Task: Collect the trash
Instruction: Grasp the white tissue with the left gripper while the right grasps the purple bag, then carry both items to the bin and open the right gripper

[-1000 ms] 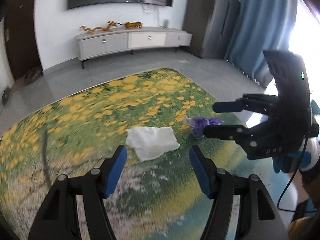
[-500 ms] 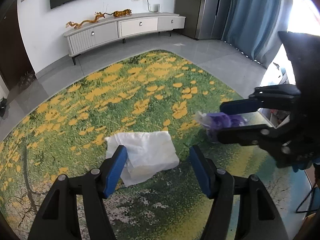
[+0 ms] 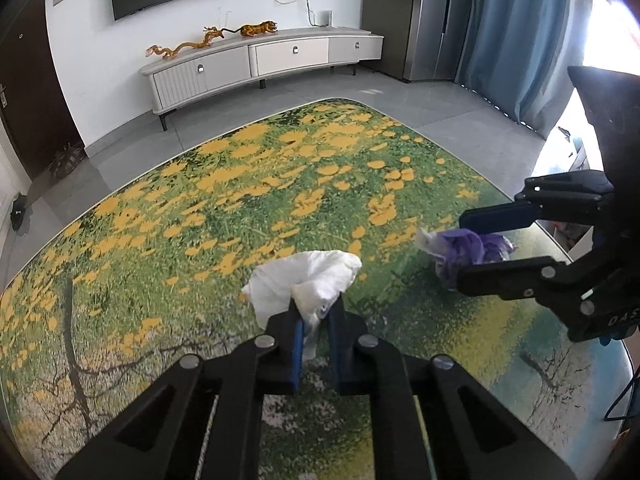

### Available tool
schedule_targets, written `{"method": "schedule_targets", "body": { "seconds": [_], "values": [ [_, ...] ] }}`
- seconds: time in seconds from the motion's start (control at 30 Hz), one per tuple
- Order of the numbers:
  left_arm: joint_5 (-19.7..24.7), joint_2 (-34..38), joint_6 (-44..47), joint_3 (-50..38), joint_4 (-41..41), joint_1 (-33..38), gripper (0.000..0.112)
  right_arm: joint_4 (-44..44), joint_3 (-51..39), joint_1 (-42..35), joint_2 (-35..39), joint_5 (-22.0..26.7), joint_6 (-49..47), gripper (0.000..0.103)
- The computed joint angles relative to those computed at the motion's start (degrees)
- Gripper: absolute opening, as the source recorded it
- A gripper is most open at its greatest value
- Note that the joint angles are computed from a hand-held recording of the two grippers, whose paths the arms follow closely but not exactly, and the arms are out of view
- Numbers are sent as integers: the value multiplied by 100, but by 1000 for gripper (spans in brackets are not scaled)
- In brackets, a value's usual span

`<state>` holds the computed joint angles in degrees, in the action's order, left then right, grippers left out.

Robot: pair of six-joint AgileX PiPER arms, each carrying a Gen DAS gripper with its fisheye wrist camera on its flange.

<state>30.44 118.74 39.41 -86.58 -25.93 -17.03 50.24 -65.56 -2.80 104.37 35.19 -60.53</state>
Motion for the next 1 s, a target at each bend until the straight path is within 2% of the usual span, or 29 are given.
{"method": "schedule_targets", "body": {
  "seconds": [0.3, 0.6, 0.83, 1.0],
  "values": [
    [-311, -929, 602, 1249, -1168, 332, 9, -102, 159, 312, -75, -284, 343, 47],
    [-395, -2120, 917, 2483, -1720, 825, 9, -333, 745, 803, -561, -690, 857, 43],
    [-350, -3119, 1051, 3239, -1947, 1041, 9, 376, 1593, 937, -1401, -655, 369, 42],
    [-313, -3591, 783, 3406, -1802, 971, 9, 770, 2120, 510, -2360, -331, 18, 42]
  ]
}}
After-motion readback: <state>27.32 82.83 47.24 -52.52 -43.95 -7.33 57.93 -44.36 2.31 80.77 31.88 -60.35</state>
